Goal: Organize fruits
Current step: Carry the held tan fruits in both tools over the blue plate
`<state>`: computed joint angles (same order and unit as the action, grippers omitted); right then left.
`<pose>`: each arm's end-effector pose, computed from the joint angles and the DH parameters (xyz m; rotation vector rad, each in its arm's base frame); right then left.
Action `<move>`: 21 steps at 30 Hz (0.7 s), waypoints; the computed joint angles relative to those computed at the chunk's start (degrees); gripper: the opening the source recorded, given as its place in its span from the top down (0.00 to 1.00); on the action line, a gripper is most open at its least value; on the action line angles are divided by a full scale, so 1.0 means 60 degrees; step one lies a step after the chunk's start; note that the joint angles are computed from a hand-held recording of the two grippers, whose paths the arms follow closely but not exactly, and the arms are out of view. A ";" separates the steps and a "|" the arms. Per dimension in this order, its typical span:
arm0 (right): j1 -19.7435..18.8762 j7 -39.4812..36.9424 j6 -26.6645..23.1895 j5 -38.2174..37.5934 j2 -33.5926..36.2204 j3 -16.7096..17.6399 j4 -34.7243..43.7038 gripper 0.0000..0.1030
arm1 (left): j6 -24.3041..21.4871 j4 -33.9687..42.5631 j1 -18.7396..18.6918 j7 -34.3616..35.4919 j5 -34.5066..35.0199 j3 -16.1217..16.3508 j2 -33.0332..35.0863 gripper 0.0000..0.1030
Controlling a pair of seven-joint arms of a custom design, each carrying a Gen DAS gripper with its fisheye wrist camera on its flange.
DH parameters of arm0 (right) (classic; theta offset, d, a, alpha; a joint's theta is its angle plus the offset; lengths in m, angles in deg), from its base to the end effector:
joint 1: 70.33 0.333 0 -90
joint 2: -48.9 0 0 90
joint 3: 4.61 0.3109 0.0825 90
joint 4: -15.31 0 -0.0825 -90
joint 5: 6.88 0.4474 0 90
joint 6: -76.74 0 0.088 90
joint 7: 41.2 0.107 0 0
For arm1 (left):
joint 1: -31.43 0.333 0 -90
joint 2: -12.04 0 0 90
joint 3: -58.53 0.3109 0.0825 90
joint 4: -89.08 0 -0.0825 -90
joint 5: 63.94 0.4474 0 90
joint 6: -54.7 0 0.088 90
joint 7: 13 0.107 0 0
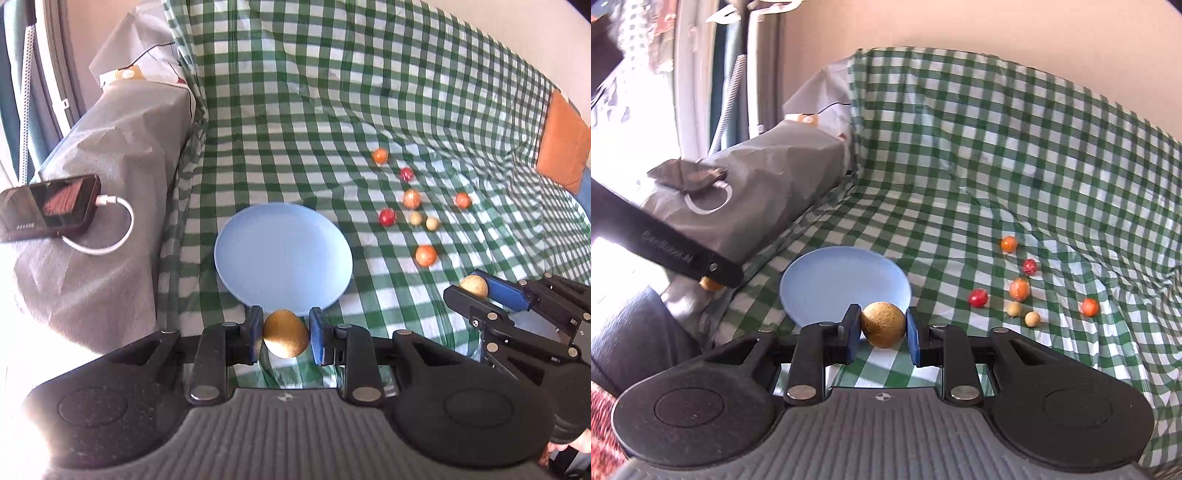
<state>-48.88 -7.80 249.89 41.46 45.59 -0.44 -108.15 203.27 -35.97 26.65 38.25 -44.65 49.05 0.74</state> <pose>0.5816 0.2177 0.4792 -2.0079 1.0037 -0.6208 0.5752 -0.1567 0.5089 -2.0070 1.6637 -0.6385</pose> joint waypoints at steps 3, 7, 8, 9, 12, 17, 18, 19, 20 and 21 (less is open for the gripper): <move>-0.0165 0.0816 -0.0195 -0.0626 0.0350 0.0027 0.0408 0.74 | 0.0094 0.0223 0.0083 -0.0045 0.0147 0.0025 0.0196 0.72; -0.0317 0.1618 -0.0454 -0.1489 0.0677 0.0139 0.0657 0.74 | 0.0065 0.0559 0.0110 0.0082 -0.0010 0.0109 0.0564 0.72; -0.0348 0.1847 -0.0544 -0.1755 0.0747 0.0156 0.0704 0.74 | 0.0029 0.0650 0.0110 0.0125 -0.0069 0.0122 0.0668 0.72; -0.0376 0.2005 -0.0632 -0.1942 0.0823 0.0175 0.0761 0.74 | 0.0008 0.0707 0.0116 0.0176 -0.0118 0.0141 0.0751 0.72; -0.0455 0.2498 -0.0799 -0.2510 0.1103 0.0200 0.0997 0.74 | -0.0115 0.1056 0.0129 0.0290 -0.0124 0.0152 0.1153 0.72; -0.0503 0.3779 -0.1177 -0.3697 0.1962 0.0172 0.1835 0.74 | -0.0323 0.1894 0.0128 0.0370 0.0048 0.0183 0.2109 0.72; -0.0517 0.3932 -0.1253 -0.3837 0.2165 0.0189 0.2037 0.74 | -0.0373 0.2090 0.0127 0.0385 0.0030 0.0201 0.2330 0.72; -0.0524 0.4077 -0.1319 -0.3977 0.2385 0.0203 0.2260 0.74 | -0.0452 0.2291 0.0125 0.0415 0.0014 0.0220 0.2550 0.72; -0.0533 0.4179 -0.1379 -0.4096 0.2606 0.0224 0.2482 0.74 | -0.0548 0.2503 0.0123 0.0437 0.0004 0.0241 0.2771 0.72; -0.0522 0.4321 -0.1462 -0.4258 0.2828 0.0220 0.2711 0.74 | -0.0597 0.2689 0.0124 0.0454 0.0011 0.0268 0.2976 0.72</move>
